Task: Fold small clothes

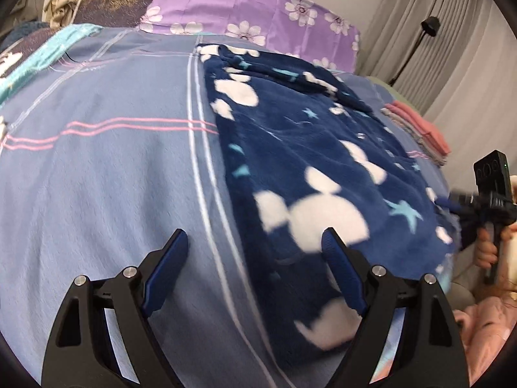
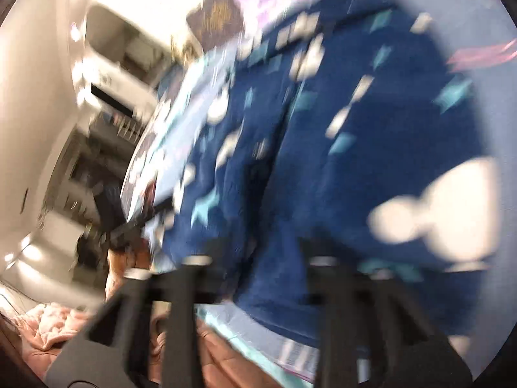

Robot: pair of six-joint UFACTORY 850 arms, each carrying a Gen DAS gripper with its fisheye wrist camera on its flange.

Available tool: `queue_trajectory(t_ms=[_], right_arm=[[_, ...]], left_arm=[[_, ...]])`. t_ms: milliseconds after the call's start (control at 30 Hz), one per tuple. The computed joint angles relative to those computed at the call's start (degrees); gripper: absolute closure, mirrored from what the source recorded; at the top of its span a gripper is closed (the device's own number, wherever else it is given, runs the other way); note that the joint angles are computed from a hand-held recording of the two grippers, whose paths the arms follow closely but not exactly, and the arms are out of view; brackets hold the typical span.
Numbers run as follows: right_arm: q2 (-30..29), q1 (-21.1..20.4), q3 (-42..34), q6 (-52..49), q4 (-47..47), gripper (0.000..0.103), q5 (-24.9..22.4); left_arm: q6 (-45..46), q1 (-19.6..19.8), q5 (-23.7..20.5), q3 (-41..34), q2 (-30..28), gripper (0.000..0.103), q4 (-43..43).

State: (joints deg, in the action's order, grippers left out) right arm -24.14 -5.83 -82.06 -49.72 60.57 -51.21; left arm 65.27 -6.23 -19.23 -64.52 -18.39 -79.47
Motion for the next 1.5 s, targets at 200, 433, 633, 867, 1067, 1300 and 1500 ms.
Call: queue_trajectory(t_ms=[200, 433, 633, 867, 1067, 1300, 1500], right_arm=[[2.1, -4.8, 3.7, 11.9, -6.2, 0.048, 6.4], [-1.4, -8.4, 4.2, 6.5, 2.6, 0.055, -3.8], [-5.8, -6.5, -0.7, 5.8, 2.3, 0.051, -6.1], [-4.4, -7.2, 1.3, 2.4, 9.8, 0.086, -7.9], [-0.3, -7.4, 0.4, -8.3, 20.6, 0.091, -9.7], [9.7, -9.5, 5.6, -19.3, 29.6, 0.092, -12.4], [22.0, -12.4, 14.9, -33.8, 36.7, 0.092, -9.6]], left_arm=[[3.3, -0.4, -6.5, 0.9, 0.1, 0.039, -2.9], [-1.5, 0.1, -10.2, 0.1, -0.3, 0.039, -0.2], [-1.3, 1.7, -17.4, -2.3, -3.8, 0.036, -4.7], [1.5, 0.9, -13.5, -1.1, -1.1, 0.089, -8.4], [20.0, 0.8, -14.5, -0.9, 4.8, 0.090, -24.9], [32.7, 1.4, -17.8, 3.5, 14.0, 0.090, -38.1], [51.9, -1.2, -15.9, 12.0, 26.0, 0.089, -53.7]])
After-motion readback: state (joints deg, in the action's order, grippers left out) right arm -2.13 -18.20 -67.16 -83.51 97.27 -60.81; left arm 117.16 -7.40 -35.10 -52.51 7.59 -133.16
